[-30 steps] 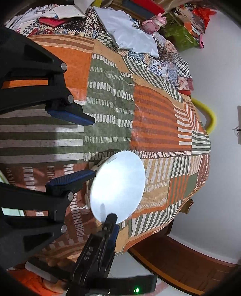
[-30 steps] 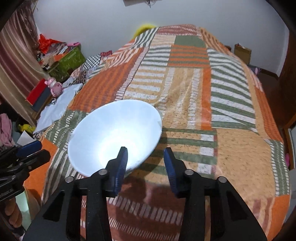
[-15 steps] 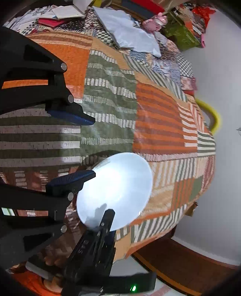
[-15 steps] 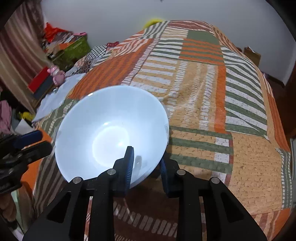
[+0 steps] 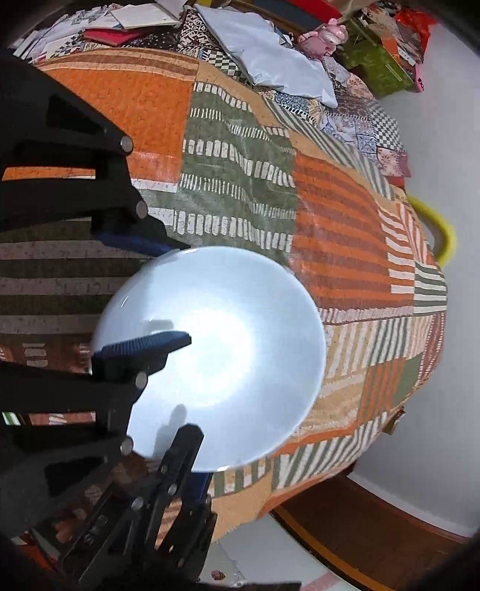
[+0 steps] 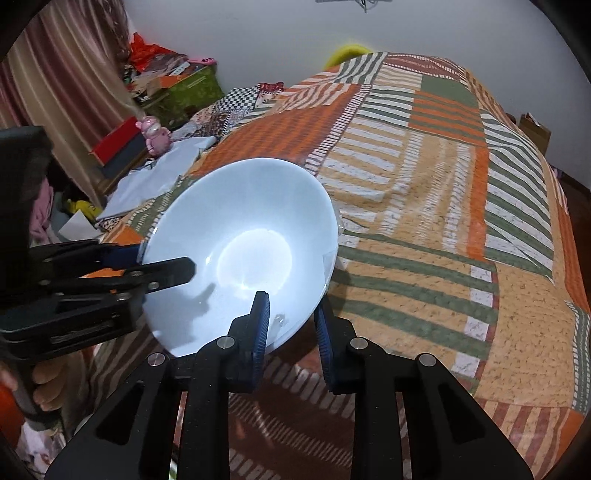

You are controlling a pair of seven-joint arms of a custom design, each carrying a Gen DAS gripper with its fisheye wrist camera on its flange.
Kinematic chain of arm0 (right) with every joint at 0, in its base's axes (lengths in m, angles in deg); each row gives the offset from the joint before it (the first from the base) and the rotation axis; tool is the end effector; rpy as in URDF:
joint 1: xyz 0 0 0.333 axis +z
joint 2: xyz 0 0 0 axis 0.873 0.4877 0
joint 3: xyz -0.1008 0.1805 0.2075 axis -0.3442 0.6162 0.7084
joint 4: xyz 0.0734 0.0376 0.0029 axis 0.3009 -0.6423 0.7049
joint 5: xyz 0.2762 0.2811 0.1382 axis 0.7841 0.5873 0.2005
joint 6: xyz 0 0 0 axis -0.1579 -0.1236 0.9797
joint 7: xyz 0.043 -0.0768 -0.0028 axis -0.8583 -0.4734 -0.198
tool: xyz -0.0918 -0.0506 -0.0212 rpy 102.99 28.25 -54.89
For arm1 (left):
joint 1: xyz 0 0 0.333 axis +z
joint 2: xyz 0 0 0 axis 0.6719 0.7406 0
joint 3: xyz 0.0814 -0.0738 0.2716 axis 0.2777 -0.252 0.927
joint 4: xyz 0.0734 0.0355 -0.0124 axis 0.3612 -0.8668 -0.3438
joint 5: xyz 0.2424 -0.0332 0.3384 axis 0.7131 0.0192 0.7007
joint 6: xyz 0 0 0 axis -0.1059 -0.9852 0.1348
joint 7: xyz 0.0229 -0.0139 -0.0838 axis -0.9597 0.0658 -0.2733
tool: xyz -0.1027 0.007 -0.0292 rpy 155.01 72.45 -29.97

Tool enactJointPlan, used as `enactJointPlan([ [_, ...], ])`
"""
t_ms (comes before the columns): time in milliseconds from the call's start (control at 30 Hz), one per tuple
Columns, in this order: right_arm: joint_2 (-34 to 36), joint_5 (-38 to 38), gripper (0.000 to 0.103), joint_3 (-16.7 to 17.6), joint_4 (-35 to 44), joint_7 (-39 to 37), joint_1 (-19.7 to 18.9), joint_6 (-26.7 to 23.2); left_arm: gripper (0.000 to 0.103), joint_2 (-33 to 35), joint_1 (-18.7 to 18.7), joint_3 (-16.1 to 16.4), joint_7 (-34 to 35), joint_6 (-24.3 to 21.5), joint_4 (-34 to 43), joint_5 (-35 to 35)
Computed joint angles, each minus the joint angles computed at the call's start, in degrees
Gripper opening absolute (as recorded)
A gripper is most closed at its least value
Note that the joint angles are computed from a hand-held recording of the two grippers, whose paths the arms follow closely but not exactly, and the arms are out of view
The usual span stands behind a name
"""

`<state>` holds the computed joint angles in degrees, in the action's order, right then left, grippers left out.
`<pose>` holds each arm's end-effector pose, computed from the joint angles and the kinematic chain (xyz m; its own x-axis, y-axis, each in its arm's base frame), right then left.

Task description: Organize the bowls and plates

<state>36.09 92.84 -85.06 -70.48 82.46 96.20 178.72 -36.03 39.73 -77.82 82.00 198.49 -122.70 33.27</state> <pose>0.4177 0.2528 0.3271 0.4820 -0.8450 -0.2317 -0.7833 -0.2971 -0.5460 0.4466 -0.0986 0.3148 -0.0173 -0.9957 0.0911 -0.8867 -0.0268 -0.4615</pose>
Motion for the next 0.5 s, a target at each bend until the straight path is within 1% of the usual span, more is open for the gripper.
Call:
enactJointPlan([
  [67, 0.03, 1.83, 0.022, -0.42, 0.19, -0.93, 0.44, -0.24, 0.033, 0.37, 1.75, -1.54, -2.12, 0.55, -0.11, 2.37],
  [133, 0.39, 2.40, 0.022, -0.28, 0.58, -0.53, 0.02, -0.75, 0.032, 0.42, 1.55, -1.32, -2.37, 1.38, -0.35, 2.69],
  [233, 0.58, 0.48, 0.022, 0.88, 0.26, 2.24, -0.99, 0.13, 0.032, -0.46, 1.06, -1.19, -1.78, 2.20, -1.05, 2.77],
  [333, -0.30, -2.54, 0.022, 1.48, -0.96, 6.00, -1.33, 1.06, 0.032, -1.56, 2.40, -3.07, -3.21, 2.74, -1.86, 4.84],
  [400, -1.19, -4.59, 0.022, 1.32, -1.90, 8.31, -1.10, 1.52, 0.032, -2.68, 1.88, -3.00, -3.10, 2.94, -2.67, 4.79],
  [500, -2.89, -5.94, 0.022, -0.18, -3.32, 10.11, 0.37, 1.61, 0.032, -5.09, 0.56, -2.54, -2.34, 2.71, -4.21, 3.67],
])
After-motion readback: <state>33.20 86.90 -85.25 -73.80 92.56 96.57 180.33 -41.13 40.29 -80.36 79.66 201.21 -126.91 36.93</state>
